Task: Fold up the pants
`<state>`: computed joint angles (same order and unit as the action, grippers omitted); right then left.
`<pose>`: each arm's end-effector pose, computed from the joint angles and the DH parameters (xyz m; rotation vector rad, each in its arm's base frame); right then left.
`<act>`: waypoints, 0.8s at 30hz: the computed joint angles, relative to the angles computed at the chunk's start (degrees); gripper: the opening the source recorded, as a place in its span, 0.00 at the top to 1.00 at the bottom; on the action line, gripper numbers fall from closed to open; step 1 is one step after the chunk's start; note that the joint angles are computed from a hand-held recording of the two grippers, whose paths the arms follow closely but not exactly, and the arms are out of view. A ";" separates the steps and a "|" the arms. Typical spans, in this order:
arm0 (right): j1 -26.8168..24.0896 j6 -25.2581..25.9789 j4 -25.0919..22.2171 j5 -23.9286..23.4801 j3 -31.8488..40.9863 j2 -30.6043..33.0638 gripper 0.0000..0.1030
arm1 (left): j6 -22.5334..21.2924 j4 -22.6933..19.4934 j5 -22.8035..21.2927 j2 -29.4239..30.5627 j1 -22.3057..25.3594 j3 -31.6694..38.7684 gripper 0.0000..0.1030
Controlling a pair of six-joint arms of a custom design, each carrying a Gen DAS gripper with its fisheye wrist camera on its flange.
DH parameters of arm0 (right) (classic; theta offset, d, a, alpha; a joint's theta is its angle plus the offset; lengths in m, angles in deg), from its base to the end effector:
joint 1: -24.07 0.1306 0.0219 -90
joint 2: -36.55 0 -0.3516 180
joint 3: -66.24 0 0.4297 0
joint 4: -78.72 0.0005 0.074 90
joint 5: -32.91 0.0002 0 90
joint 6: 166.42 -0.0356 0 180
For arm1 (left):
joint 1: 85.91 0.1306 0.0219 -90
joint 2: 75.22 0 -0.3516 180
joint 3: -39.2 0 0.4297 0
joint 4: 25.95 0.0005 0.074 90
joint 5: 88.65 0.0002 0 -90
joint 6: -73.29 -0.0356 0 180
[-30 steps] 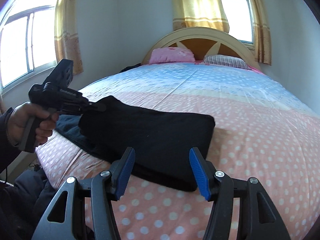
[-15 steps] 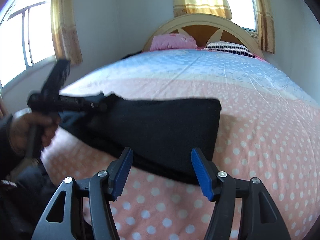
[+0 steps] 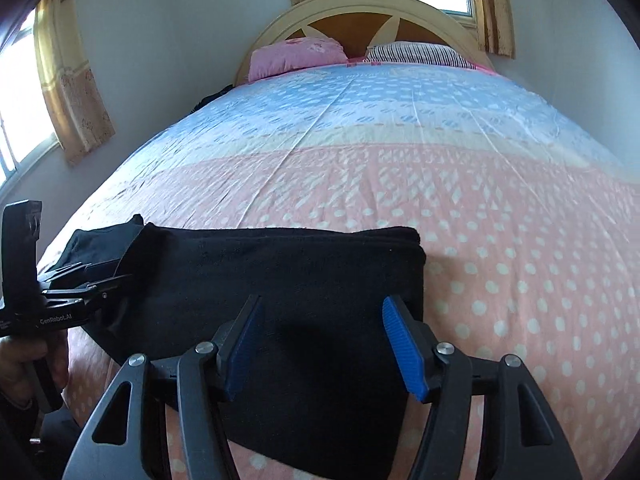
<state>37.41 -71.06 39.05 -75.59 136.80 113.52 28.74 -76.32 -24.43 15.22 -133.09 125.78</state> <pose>0.4298 0.1130 0.3474 -0.5368 2.3056 0.4501 0.3611 -0.3677 0.3671 -0.1405 2.3936 -0.1801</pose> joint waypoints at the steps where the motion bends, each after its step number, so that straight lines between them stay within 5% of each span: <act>1: 0.47 -0.43 0.13 0.56 -0.24 -0.66 0.39 | 0.12 0.28 0.41 -0.27 0.13 -0.24 0.34; 9: 9.39 0.60 1.23 -7.43 -4.45 -6.53 0.39 | 2.00 -1.40 -2.65 -3.48 -0.93 -2.59 0.25; 13: 14.33 0.92 0.39 -5.89 -4.72 -3.36 0.39 | 3.59 -3.28 -4.32 -6.81 -0.81 -4.88 0.25; 17: 16.46 3.23 -0.58 -1.01 -4.78 -2.93 0.39 | 3.21 -7.76 -6.88 -11.69 0.35 -7.67 0.25; 24: 15.10 -0.93 3.36 -3.49 -7.74 -7.88 0.39 | 8.49 -20.49 -13.60 -24.55 5.96 -15.98 0.25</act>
